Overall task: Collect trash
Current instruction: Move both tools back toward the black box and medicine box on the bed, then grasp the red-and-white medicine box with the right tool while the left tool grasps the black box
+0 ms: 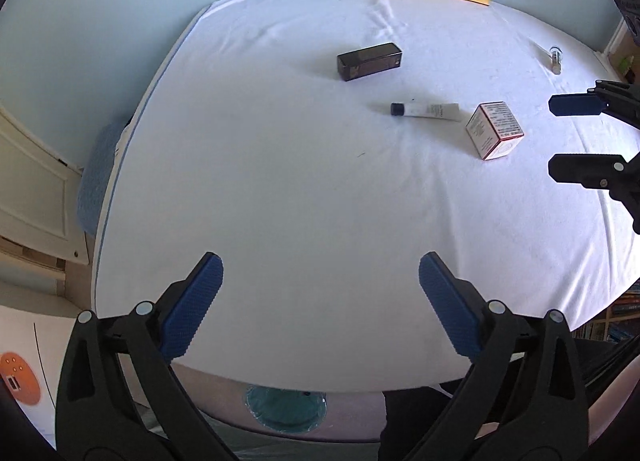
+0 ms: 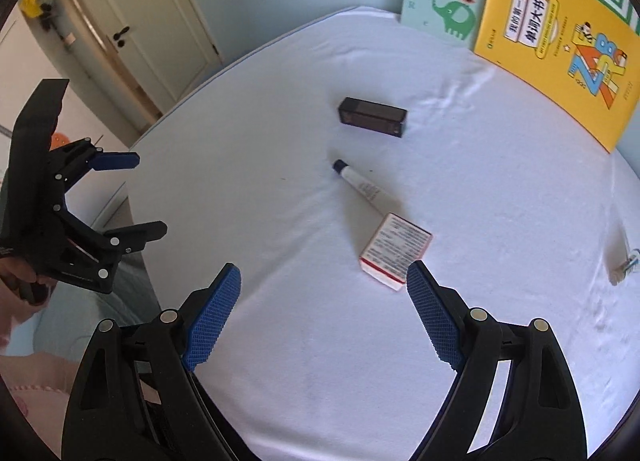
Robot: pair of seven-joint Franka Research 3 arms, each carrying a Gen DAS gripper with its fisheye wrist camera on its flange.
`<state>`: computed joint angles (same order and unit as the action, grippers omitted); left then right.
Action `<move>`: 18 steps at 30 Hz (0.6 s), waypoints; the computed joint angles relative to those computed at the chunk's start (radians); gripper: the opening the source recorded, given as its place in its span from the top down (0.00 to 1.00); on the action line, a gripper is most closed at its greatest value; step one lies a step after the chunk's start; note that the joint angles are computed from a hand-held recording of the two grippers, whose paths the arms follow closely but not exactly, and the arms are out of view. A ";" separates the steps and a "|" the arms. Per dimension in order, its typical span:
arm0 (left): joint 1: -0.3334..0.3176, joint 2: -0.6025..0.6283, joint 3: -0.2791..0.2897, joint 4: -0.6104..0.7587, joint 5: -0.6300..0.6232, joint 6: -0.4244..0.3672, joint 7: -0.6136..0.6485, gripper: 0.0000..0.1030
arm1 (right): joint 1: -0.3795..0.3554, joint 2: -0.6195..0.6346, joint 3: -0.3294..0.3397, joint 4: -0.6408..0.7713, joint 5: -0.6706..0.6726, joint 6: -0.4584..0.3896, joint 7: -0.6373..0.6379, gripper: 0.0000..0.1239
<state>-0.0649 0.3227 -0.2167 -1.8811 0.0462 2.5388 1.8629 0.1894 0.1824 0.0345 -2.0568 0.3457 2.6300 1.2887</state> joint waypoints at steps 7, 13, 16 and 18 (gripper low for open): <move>-0.041 0.124 -0.019 0.180 0.025 -0.082 0.015 0.07 | -0.027 -0.011 -0.033 -0.040 -0.019 0.028 0.068 0.30; -0.058 0.260 -0.031 0.390 0.045 -0.187 0.119 0.07 | -0.033 0.017 -0.042 -0.035 -0.028 0.036 0.178 0.30; -0.067 0.354 -0.038 0.539 0.051 -0.252 0.199 0.07 | -0.017 0.037 -0.048 -0.022 -0.061 0.043 0.269 0.30; -0.078 0.414 -0.036 0.636 0.054 -0.297 0.248 0.07 | -0.001 0.050 -0.055 -0.011 -0.097 0.049 0.336 0.30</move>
